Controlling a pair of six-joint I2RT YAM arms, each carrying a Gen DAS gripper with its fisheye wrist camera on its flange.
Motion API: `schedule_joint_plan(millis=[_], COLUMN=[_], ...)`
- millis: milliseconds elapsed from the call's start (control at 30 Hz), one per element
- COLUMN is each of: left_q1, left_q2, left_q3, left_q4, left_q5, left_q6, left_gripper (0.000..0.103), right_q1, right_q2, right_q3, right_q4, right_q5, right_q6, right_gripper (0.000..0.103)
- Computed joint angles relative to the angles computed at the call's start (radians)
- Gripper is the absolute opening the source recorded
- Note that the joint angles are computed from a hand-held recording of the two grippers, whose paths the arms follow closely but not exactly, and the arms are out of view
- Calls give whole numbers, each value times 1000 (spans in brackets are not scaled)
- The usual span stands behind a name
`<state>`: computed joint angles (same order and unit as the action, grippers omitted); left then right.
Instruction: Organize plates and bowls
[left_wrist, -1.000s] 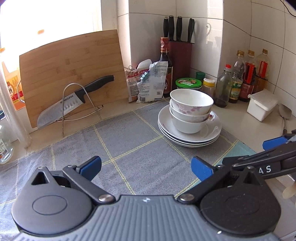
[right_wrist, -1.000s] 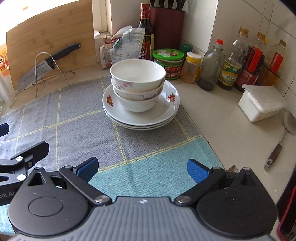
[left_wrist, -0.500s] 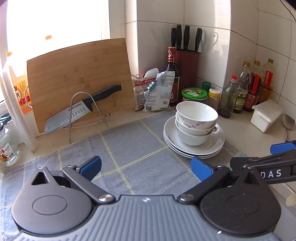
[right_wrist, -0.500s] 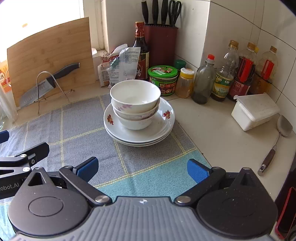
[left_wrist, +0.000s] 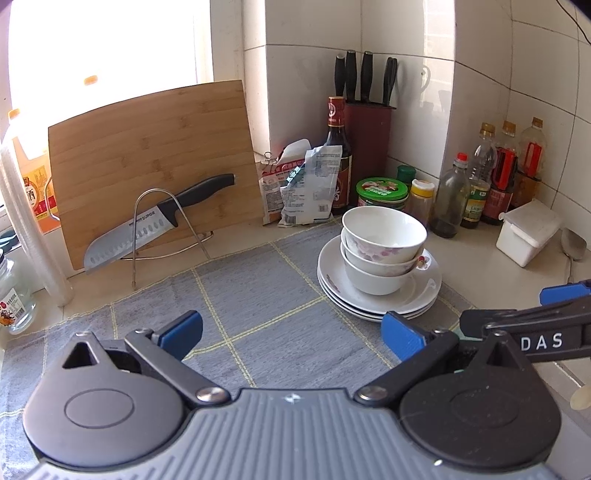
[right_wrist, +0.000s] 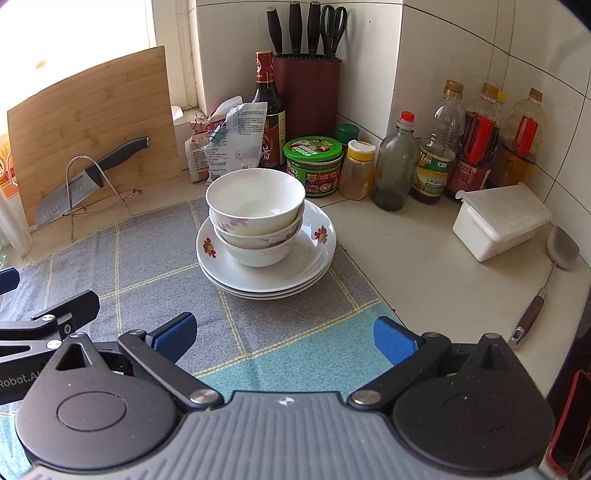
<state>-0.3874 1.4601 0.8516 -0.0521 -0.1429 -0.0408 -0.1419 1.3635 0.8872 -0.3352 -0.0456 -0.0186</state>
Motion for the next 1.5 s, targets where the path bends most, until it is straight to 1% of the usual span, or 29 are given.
schedule_joint_plan(millis=[933,1500], left_q1=[-1,24], left_q2=[-3,-13], left_q3=[2,-7], left_q4=[-2,4], left_q5=[0,28], left_q6=[-5,8], left_gripper=[102,102], right_q1=[-2,24], right_q2=[-3,-10], right_q3=[17,21], right_q4=[-16,-20], right_q5=[6,34], right_q6=[-7,4], right_gripper=[103,103])
